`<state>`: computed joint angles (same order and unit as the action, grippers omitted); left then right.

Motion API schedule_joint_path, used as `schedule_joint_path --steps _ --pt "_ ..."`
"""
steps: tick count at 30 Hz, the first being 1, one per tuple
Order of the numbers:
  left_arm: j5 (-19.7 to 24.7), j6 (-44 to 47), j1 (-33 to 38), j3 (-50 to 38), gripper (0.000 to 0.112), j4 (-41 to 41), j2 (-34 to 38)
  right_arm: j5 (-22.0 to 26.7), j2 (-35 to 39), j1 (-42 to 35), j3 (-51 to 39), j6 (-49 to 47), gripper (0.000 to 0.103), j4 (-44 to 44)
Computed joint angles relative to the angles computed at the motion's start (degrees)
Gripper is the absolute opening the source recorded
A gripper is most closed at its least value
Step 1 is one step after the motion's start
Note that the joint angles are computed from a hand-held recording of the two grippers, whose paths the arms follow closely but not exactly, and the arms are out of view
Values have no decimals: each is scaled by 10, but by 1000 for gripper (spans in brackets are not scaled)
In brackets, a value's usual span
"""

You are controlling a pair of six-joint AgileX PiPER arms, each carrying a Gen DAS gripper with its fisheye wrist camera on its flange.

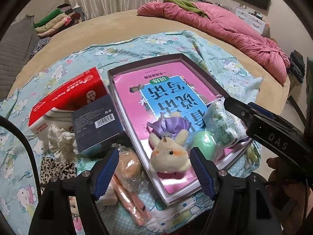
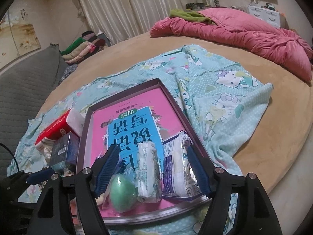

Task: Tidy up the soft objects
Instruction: 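Withdraw both open tools from the tray back toward the pile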

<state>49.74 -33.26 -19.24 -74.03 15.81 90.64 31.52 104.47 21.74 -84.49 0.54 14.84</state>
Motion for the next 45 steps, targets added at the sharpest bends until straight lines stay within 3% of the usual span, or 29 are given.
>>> schedule_joint_path --steps 17,28,36,45 --pt "0 -7 58 67 80 17 -100 -83 -44 36 41 -52 79 25" --pt "1 49 160 89 80 -23 -163 -118 -72 63 62 -121 79 69" --pt "-7 111 246 105 80 -77 -190 -107 -80 88 57 -132 80 75" --pt "-12 152 291 112 80 -108 -209 -86 -85 142 41 -114 80 46"
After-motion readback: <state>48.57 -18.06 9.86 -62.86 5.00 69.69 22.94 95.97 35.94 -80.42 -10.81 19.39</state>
